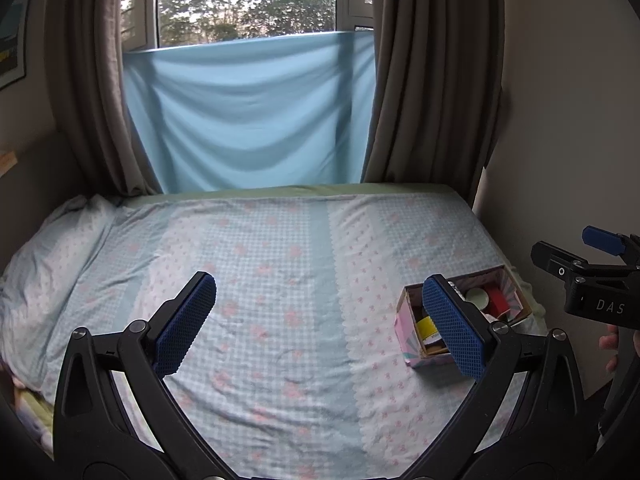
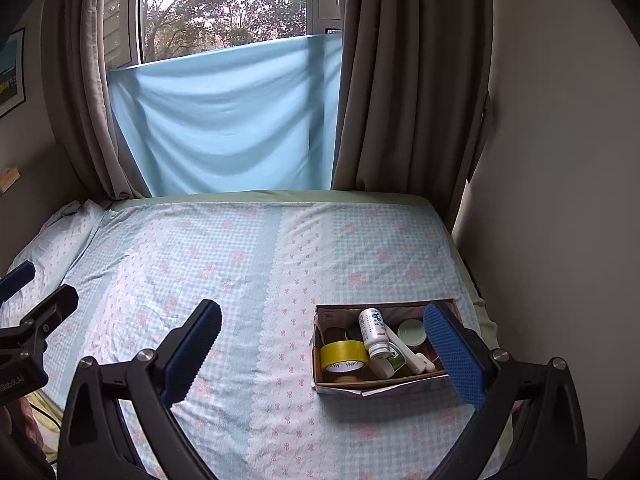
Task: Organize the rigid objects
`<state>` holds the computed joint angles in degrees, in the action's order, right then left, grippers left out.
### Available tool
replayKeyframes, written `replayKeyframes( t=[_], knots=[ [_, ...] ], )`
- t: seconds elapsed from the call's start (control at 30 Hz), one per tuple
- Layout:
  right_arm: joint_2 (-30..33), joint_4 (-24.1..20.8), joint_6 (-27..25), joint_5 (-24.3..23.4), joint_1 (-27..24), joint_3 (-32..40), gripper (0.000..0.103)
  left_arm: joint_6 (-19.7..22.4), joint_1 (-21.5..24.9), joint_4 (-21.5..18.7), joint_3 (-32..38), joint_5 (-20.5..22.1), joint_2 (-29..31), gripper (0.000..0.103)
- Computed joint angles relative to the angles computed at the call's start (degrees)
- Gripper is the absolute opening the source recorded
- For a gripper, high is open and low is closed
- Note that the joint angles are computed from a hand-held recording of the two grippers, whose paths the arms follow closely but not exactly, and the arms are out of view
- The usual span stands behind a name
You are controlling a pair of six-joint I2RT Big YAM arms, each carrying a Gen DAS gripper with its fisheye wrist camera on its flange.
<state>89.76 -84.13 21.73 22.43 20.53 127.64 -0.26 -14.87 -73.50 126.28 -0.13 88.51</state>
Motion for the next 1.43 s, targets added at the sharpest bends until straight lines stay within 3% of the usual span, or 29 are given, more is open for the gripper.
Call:
replayKeyframes(
  t=[0.5,0.67,0.87,1.1,1.43],
  knots=[
    [0.1,0.3,-0.2,-0.1,-0.2,0.1,0.101,1.3,-0.3,3.9,-2.6,-1.5,-1.6,0.103],
    [0.0,0.5,-0.4,-0.1,-0.3,0.1,0.101,2.4,-0.9,7.1,-5.1,-3.3,-3.3,0.103],
    [0.2,0.4,-0.5,-0.3,-0.3,0.3,0.101,-0.2,-0.4,8.2,-5.4,-3.2,-3.6,0.103],
    [0.3,0.7,-0.9,-0.1,-0.2,0.4,0.101,0.4,-0.8,9.6,-5.8,-7.0,-3.7,0.103],
    [1.9,0.8,0.2,-0.3,-0.1,1.3,0.101,0.4,1.1,9.5,-5.5,-2.6,-2.7,0.103]
  ],
)
